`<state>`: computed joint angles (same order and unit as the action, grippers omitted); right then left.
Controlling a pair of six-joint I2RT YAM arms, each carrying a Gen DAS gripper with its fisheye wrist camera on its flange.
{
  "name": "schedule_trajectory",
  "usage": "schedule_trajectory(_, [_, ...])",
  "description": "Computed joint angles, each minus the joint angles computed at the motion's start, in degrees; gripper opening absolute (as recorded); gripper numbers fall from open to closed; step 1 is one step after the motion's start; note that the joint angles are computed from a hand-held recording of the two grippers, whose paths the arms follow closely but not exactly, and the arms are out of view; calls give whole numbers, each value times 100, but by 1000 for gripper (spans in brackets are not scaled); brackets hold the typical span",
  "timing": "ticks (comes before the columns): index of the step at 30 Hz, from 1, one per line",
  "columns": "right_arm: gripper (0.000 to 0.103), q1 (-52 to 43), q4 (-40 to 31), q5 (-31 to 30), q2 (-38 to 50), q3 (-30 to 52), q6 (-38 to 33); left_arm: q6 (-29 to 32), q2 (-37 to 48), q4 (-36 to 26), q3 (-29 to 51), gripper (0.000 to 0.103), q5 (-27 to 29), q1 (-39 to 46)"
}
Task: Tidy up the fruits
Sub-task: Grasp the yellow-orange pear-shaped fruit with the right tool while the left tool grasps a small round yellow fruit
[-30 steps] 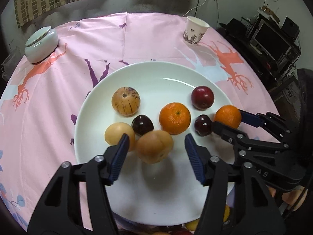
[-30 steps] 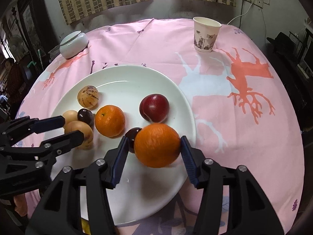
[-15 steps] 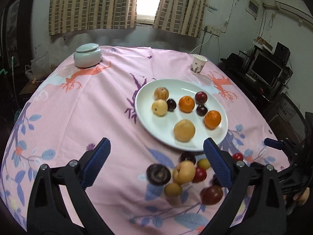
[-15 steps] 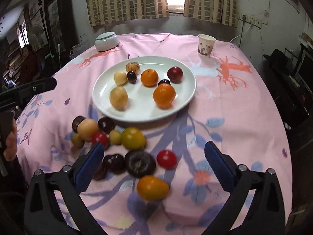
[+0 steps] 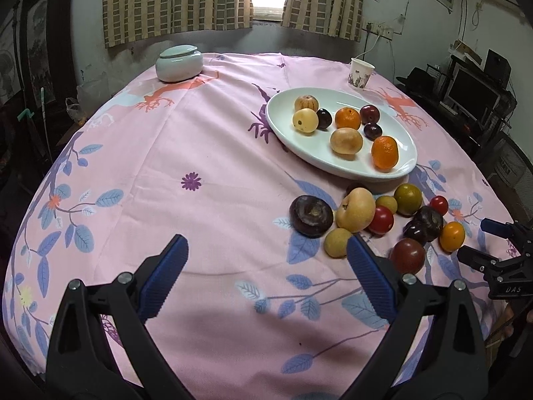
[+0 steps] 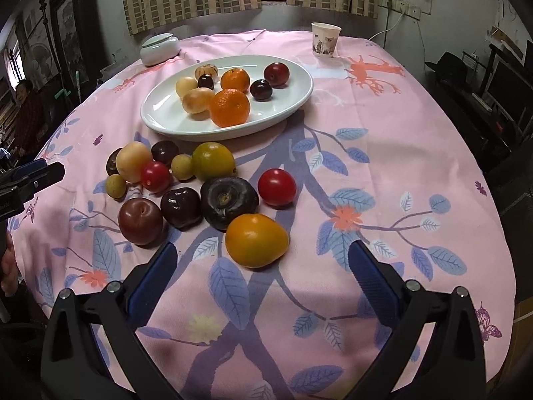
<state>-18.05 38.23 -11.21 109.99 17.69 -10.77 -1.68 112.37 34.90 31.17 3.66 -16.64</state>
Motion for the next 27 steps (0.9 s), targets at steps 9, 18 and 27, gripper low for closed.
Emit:
schedule_trajectory(9, [102,78,350,206,205,24,48,77,70,-44,16,97,-27,-138])
schedule_trajectory(18, [46,6,20,-138,864,603,47,143,332,-221,243,97,-141,-348])
schedule_trajectory(27, [44,-326,-407,-880,262,310,-92,156,882,-633,877,94,-535,-805])
